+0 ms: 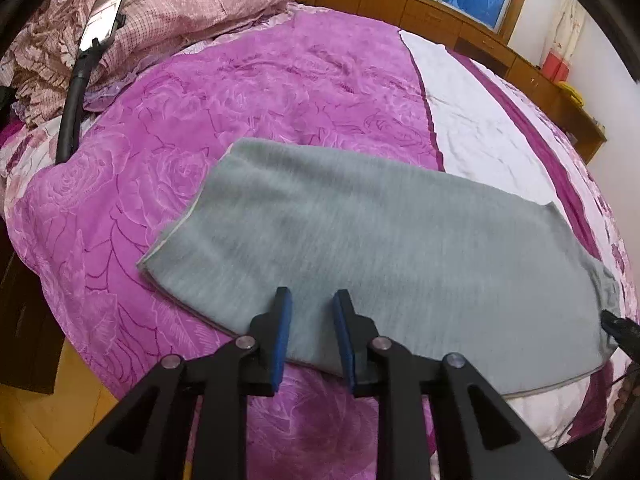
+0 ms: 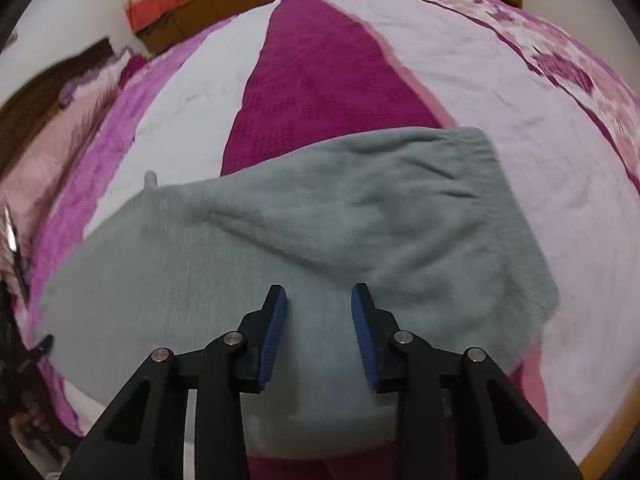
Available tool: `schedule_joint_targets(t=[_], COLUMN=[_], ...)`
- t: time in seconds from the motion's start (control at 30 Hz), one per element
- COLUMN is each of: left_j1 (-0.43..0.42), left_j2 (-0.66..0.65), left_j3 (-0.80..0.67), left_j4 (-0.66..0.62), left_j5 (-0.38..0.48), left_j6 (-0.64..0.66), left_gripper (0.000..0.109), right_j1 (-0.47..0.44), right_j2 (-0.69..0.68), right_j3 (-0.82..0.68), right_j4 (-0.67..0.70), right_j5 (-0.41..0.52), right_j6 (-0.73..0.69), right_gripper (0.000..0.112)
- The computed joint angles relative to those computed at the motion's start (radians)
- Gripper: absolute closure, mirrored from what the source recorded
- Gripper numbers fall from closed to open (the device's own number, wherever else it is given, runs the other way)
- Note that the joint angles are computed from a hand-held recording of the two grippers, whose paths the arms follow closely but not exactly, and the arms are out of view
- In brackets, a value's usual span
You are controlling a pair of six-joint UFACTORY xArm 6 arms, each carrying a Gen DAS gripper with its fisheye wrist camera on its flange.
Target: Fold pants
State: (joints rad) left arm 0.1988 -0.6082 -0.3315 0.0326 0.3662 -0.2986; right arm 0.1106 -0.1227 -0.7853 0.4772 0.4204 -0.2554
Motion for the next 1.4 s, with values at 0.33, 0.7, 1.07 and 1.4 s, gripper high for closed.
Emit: schedule_joint_targets(t=[0.33, 0.7, 1.07, 1.4], left_j1=[-0.014, -0.046, -0.045, -0.042], left_j2=[-0.074, -0.07, -0.032, -0.042], left_j3=[-0.01, -0.03, -0.034, -0.03], left_j4=[0.045, 0.103, 0.156, 0.136], left_j5=[0.099, 0.143, 0.136, 0.133], left_j6=[-0.074, -0.137, -0.185, -0.165], left_gripper=[0.085, 0.081, 0.078, 0.078], right_j1=[-0.165, -0.199, -0.12, -0.135], right_j2=[-0.243, -0.149, -0.038, -0.042], right_j3=[0.166, 0.141, 0.094, 0.093], right_j4=[0.201, 0.527, 0.815, 0.812], right_j5=[0.024, 0.128, -0.038, -0.001], right_j6=[-0.108, -0.254, -0.424, -0.423], right_gripper=[0.071, 0.068, 0.061, 0.06])
